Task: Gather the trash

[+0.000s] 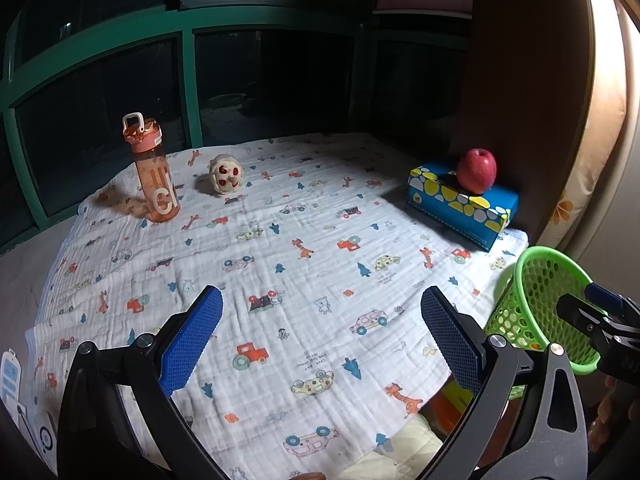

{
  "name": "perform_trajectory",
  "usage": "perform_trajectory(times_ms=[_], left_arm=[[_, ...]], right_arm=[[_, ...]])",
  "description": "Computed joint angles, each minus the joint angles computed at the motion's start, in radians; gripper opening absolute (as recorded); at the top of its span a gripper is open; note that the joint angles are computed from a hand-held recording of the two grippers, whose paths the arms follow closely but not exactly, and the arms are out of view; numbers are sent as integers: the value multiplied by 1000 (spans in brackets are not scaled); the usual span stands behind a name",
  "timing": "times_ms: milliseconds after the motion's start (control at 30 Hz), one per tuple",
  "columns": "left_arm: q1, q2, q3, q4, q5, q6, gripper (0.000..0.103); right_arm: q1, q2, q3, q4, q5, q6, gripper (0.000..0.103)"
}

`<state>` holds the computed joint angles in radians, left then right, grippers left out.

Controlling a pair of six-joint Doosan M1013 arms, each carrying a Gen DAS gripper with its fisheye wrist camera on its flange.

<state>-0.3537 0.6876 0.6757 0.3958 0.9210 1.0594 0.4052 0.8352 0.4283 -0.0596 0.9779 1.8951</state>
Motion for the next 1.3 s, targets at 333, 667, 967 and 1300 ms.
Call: perform_trajectory(times_ms=[333, 667, 967, 1300], left_arm=[[3, -2, 5, -6, -6, 5, 98], [3, -2, 4, -7, -5, 5, 98], [2, -3, 7, -4, -3, -2, 98], [2, -4, 8, -3, -3, -4, 98]], right_arm=[[-1, -1, 2, -1, -3, 1, 94], [1, 1, -2, 2, -2, -4, 94], [3, 2, -4, -2, -1, 3, 94], [6, 7, -14, -1, 7, 1, 94]])
